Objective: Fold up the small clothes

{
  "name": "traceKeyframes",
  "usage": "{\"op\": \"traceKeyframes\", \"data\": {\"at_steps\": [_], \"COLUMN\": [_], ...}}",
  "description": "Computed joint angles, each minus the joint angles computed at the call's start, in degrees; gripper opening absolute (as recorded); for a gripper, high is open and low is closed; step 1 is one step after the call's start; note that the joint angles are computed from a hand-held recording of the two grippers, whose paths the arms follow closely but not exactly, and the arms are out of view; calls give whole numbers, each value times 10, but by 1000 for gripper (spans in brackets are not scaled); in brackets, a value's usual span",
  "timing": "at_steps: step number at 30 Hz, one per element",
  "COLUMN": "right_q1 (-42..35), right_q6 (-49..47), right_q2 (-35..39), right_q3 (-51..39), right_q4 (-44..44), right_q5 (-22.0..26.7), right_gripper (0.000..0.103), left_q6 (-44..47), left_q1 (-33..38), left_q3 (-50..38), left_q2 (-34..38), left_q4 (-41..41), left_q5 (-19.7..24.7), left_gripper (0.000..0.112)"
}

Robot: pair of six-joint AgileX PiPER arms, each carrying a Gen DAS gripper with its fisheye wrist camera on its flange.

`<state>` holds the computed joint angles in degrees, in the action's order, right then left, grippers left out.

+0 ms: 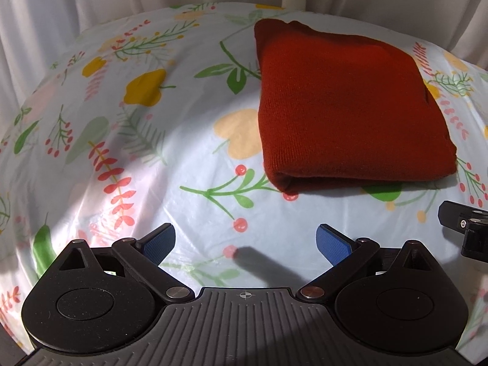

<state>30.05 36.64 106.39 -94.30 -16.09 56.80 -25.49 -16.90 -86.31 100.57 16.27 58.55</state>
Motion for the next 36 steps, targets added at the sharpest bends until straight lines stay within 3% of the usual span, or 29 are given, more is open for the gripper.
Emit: {"op": "traceKeyframes", "data": {"at_steps": [36], "right_q1": [1], "right_q6": [11], "right_q2": [-1], "right_q3": [-5], "right_q4": [-4], "right_q5": [13], "right_gripper": [99], "left_q6": [15], "left_q1": [-1], "left_q3": [-7], "left_q2": [2], "left_q4": [-15], "left_q5": [9], "left_gripper": [101]}}
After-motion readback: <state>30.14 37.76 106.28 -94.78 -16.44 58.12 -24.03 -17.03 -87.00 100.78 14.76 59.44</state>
